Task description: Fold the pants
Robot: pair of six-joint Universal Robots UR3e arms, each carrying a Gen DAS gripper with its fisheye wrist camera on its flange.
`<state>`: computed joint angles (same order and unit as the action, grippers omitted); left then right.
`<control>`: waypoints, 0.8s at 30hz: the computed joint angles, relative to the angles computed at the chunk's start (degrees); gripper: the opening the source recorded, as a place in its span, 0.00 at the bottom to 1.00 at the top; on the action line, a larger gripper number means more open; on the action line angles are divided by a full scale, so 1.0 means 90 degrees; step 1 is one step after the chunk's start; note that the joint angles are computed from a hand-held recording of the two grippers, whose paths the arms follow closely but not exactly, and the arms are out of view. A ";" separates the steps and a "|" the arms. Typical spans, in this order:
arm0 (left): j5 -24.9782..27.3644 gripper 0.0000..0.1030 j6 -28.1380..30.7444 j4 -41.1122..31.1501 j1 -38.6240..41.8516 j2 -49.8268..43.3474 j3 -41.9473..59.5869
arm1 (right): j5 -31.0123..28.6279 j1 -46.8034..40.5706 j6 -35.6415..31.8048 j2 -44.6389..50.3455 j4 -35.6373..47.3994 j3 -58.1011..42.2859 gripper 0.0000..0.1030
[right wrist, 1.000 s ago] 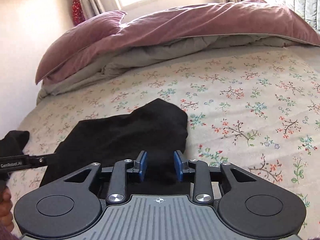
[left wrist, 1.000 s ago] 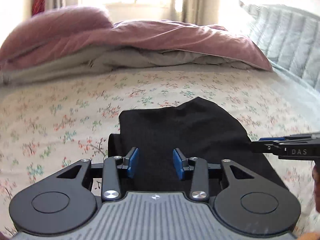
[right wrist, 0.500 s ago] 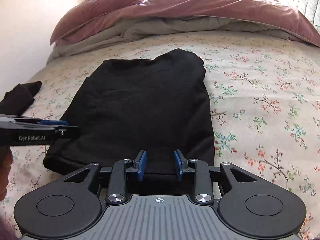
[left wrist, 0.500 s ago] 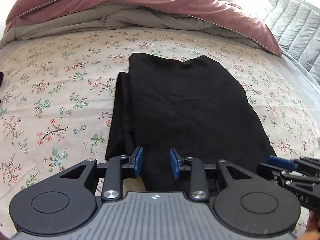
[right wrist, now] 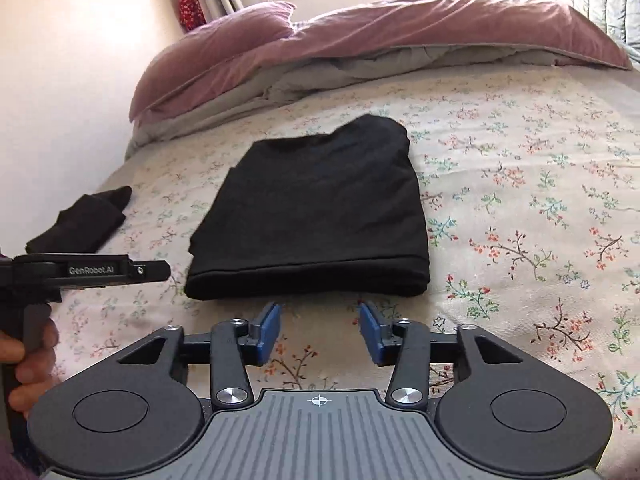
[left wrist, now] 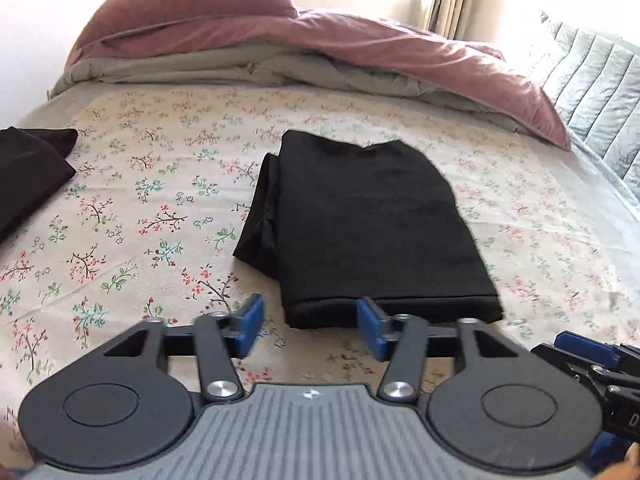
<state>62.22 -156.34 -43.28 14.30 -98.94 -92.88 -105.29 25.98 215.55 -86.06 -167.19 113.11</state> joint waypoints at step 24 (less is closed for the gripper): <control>0.1049 0.99 -0.0314 0.2602 -0.0385 0.0406 -0.1968 | -0.1788 0.1022 -0.0006 0.0269 -0.1456 0.0718 0.86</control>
<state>71.66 -159.16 -19.87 10.84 -95.28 -110.60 -121.39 35.18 215.50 -83.64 -180.30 119.57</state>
